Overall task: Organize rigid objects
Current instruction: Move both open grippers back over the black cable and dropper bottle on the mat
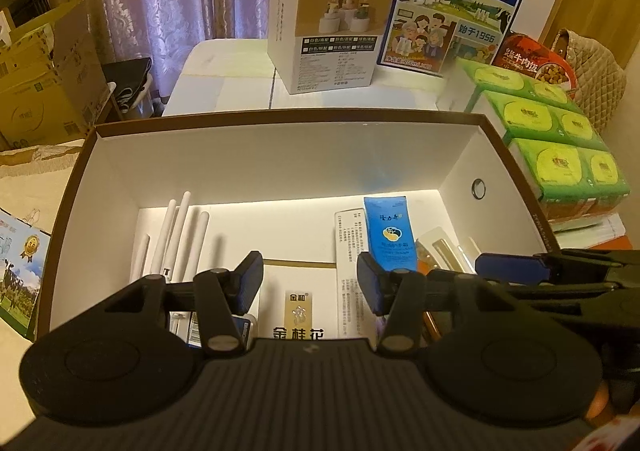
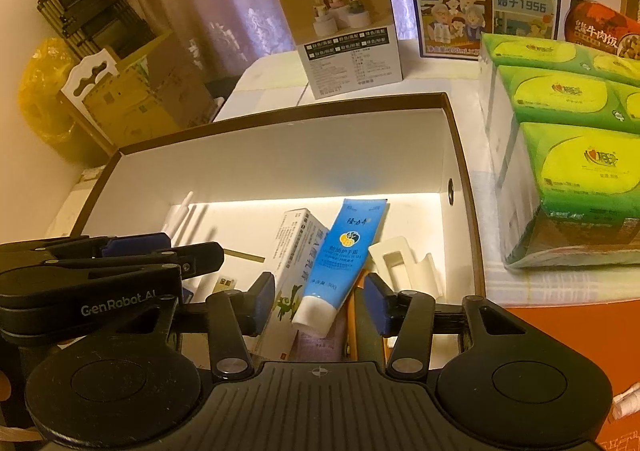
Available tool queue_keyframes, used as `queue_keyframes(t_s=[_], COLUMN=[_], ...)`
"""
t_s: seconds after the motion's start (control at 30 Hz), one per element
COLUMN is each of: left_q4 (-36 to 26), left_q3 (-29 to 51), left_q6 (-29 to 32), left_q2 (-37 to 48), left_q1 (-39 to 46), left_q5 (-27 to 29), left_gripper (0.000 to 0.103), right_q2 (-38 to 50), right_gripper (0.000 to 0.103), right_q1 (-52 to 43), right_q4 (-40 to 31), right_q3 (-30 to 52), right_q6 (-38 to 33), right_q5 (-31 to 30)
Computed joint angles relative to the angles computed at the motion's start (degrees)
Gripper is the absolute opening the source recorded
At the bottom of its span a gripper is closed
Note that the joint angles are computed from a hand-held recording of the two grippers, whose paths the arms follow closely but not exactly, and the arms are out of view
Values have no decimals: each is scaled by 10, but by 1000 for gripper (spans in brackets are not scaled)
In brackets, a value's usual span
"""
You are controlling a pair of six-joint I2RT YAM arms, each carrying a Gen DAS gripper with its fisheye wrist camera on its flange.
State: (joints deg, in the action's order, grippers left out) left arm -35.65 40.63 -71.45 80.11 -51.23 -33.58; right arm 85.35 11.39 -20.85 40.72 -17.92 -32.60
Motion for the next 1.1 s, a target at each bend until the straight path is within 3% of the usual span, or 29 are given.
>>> queue_keyframes(t_s=[0.3, 0.63, 0.9, 1.1], left_q4=[-58, -155, -230, -270], left_q3=[25, 85, 150, 199], left_q6=[-50, -143, -225, -287], left_q2=[-11, 3, 45, 90], left_q1=[-48, -132, -208, -265], left_q5=[-28, -68, -91, -94], left_gripper=[48, 49, 52, 52], right_q2=[-44, -120, -151, -149], right_gripper=[49, 50, 53, 56], right_q1=[-29, -101, -193, -282], right_q4=[-25, -84, -186, -288], right_q3=[-14, -34, -23, -9], right_q6=[-19, -81, -180, -312], right_q5=[-16, -74, -128, -155])
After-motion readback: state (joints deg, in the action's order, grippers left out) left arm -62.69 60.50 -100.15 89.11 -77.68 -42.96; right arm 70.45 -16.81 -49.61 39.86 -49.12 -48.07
